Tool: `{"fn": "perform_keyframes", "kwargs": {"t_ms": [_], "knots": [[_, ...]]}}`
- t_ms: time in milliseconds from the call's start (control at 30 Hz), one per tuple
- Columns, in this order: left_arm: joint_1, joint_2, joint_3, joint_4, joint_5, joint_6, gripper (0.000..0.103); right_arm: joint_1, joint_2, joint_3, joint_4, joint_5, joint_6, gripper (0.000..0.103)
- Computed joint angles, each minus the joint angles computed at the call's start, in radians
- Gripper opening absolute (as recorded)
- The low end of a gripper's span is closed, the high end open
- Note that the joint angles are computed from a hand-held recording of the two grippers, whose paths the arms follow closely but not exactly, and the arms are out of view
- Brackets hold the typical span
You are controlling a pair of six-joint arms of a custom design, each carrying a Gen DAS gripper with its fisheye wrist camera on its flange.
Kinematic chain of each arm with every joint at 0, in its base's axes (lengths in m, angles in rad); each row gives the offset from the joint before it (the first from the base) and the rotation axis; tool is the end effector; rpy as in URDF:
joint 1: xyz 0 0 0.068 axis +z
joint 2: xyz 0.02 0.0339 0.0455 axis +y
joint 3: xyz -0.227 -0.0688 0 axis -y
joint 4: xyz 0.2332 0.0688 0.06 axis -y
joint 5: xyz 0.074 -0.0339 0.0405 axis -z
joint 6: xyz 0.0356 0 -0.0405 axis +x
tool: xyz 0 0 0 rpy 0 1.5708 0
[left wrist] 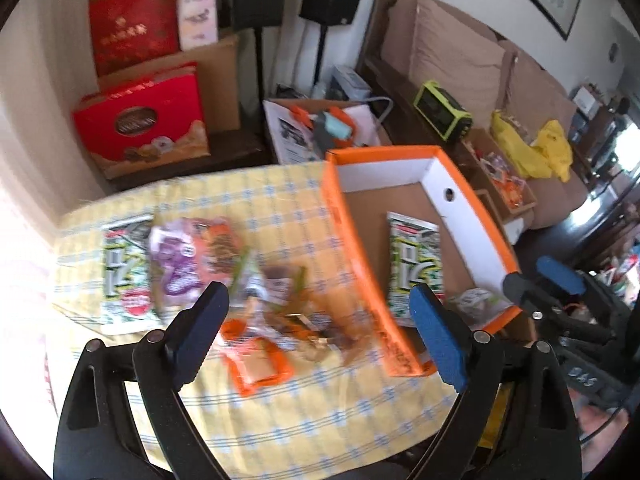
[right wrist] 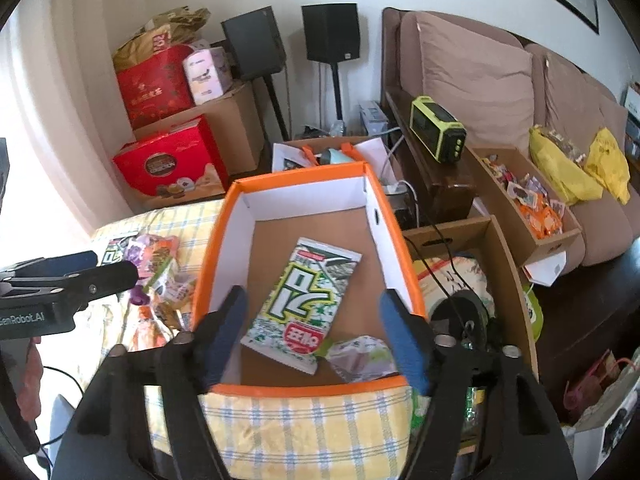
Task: Organize objects
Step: 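Open the right tool over the box while the left releases the seaweed pack inside, then move both tools back over the remaining snacks on the table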
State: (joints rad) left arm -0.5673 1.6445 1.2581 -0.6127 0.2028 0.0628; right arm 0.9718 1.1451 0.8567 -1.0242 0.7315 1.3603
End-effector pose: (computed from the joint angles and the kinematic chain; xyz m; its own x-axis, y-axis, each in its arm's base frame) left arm 0.2780 -0.1857 0.2160 -0.6691 0.4992 -0.5506 0.6615 0.7376 -0.1351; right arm 0.1282 0.1456 0.2143 -0.6209 0.3812 -0.6849 0.4248 0.8980 0.1148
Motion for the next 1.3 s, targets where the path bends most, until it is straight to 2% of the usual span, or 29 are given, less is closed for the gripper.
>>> {"fn": "perform_keyframes", "kwargs": {"t_ms": [167,267,400,567,933,1300], "knots": [[0.094,-0.042,-0.038,0.011,0.008,0.048,0.092,0.018,0.07,0.075,0.011,0.011,-0.019,0.082],[0.146,-0.058,-0.055,0.026,0.009,0.069,0.103,0.026,0.113,0.115,0.028,0.009,-0.045,0.084],[0.239,-0.061,-0.053,0.019,0.054,0.104,0.103,0.035,0.173,0.163,0.066,-0.003,-0.089,0.084],[0.315,-0.054,-0.05,0.013,0.056,0.167,0.103,0.042,0.263,0.221,0.121,-0.021,-0.139,0.084],[0.488,0.053,0.035,-0.016,0.1,0.234,0.103,0.035,0.462,0.379,0.208,-0.063,-0.251,0.084],[0.57,0.205,0.125,0.008,0.081,0.26,0.103,0.011,0.66,0.519,0.275,-0.125,-0.359,0.082]]}}
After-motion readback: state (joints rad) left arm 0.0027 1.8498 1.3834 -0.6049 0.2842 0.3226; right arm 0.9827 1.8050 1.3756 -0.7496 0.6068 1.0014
